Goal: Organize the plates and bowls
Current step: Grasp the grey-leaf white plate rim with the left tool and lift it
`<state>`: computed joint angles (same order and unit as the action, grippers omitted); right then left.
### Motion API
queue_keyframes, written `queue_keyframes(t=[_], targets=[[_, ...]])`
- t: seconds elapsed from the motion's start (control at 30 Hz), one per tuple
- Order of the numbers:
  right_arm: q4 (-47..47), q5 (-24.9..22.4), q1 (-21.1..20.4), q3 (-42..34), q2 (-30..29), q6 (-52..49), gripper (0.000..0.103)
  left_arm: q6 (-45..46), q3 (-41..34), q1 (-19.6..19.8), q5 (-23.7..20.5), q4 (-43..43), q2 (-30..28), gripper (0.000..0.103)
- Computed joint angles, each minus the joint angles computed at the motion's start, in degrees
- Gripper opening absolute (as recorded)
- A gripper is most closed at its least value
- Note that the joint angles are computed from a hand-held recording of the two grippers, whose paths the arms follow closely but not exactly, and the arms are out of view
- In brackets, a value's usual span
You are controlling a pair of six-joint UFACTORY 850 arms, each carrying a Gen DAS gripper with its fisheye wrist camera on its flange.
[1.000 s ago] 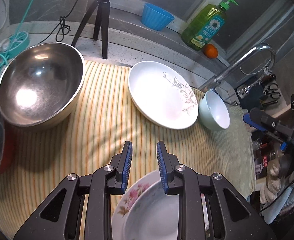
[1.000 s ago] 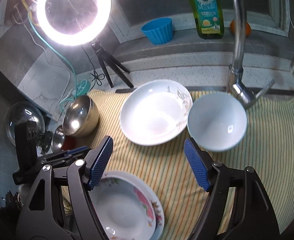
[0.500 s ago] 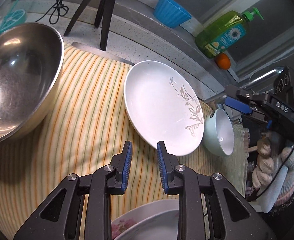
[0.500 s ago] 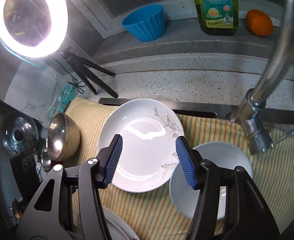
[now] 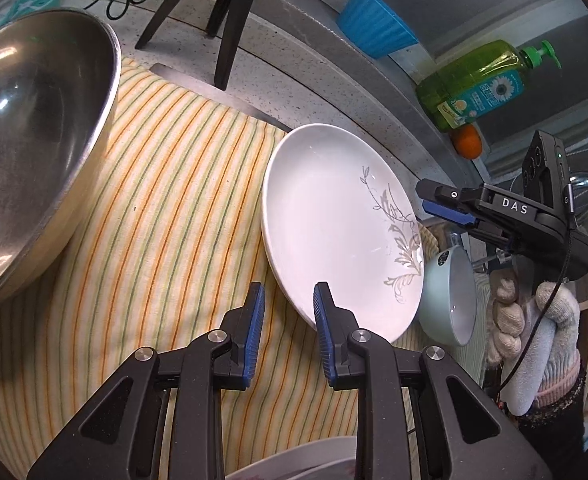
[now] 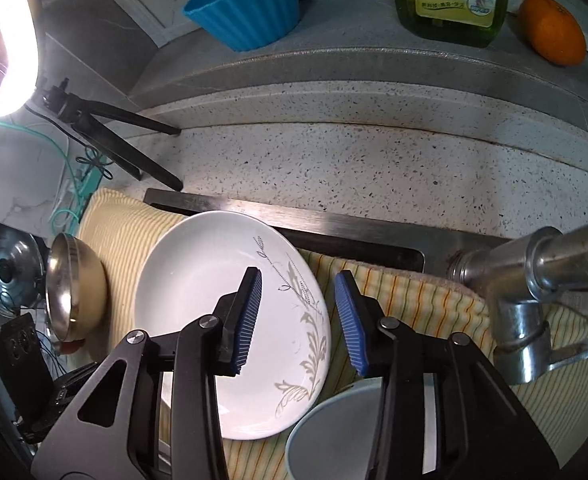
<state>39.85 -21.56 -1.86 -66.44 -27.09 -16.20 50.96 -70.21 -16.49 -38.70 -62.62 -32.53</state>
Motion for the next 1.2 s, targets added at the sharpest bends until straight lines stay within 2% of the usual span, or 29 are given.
queue_keyframes(t=[0.23,0.4,0.57,0.67,0.8,1.2], targets=[[-1.9,-1.6,-0.3,-1.5,-2.0,0.9,0.033,-1.1,-1.5,-0.7,-0.4,0.7,-1.4,0.020],[-3.7,-2.7,-0.1,-2.6,-3.0,2.2,0.020,-2.1,-2.3,-1.0,-0.3,1.2,-2.1,0.020],[-3.4,-2.5,-0.3,-2.7,-3.5,2.1,0.014,-2.2,-2.5,-1.1,-0.1,1.2,-2.4,0.017],[-2.0,-2.7,-0.5,-2.6,-3.5,1.4,0.014,-2.8,-2.8,-1.2,-0.1,1.4,-2.6,0.017],[-5.5,-2.7,0.4,-2.9,-3.3,4.2,0.014,-3.4,-2.7,-1.1,0.7,1.9,-2.4,0.017],[-0.2,-4.1,2.2,-1.1,-1.7,-1.3,0.014,-3.3,-0.6,0.8,3.6,1.5,-0.3,0.017]])
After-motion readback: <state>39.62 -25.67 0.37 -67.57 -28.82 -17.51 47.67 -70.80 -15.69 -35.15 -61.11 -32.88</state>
